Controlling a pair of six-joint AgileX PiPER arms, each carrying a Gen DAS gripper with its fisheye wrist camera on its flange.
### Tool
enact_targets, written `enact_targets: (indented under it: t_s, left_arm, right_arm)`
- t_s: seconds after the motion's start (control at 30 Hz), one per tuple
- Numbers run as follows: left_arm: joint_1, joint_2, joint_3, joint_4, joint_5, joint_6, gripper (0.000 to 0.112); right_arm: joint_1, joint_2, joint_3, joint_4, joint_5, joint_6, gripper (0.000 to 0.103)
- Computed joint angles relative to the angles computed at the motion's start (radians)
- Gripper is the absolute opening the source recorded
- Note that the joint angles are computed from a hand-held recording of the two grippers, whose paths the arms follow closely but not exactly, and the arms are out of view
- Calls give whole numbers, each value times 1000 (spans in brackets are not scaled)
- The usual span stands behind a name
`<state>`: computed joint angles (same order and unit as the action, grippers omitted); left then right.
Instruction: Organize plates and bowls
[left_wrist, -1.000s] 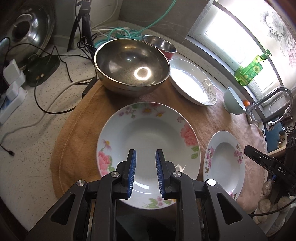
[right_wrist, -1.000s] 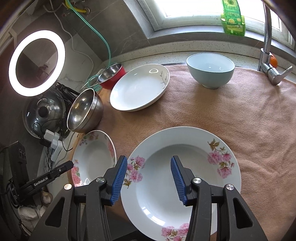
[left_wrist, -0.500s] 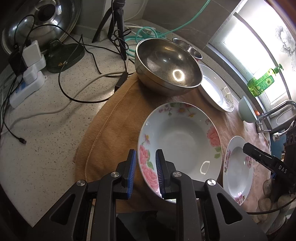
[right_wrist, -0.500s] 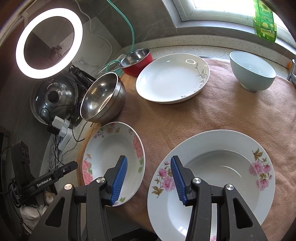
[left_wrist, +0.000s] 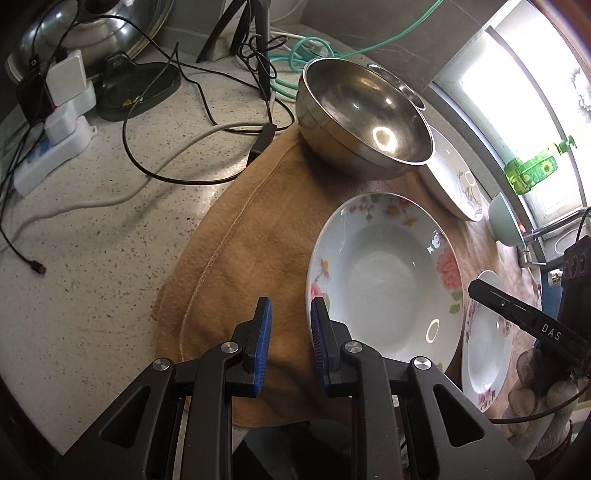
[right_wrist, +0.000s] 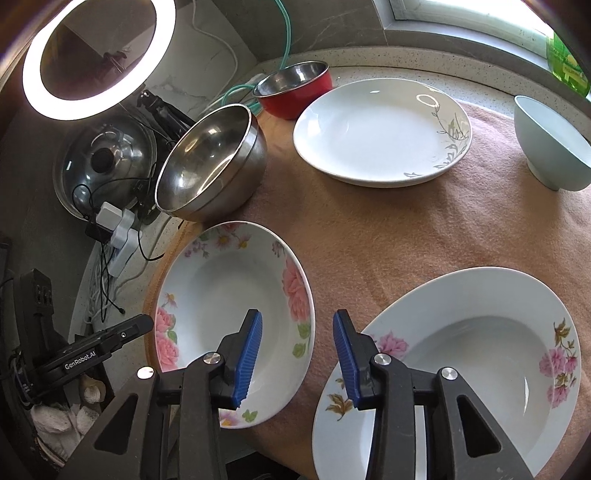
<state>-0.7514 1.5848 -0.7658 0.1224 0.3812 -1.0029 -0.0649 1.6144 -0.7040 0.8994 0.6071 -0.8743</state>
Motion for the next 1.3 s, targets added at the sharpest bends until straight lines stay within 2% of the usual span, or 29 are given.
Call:
enact_targets:
  t_s: [0.33,0.43,0.67,0.8,0.87,0.93,1.1,1.3]
  left_arm:
    - [6,21,-11,-49,-18,67,20]
    - [6,33,-22,-65,-19,89,20]
    - [12,59,-36,-109,-20,149,20]
    - [15,69,-41,-139,-27,185,20]
    - [11,71,-46,-120,-26,169,19]
    - [9,74,-51,-117,-26,170,13]
    - [4,74,-53,-100,-24,158,12]
    - [2,76,-52,-82,-23,141,9]
  right_arm:
    - [12,60,-36,-23,-2,24,36]
    - [13,74,-44,-29,-1,27,30]
    - [5,104,-57,-18,12,19,28]
    - [3,112,-63,-20,22,25,23]
    - [2,114,-64,-21,26,24,22]
    - [1,115,-64,-20,31,23,19]
    - [-1,120,-65,-3,41,16,15]
    - [20,118,-64,-13,11,43,14]
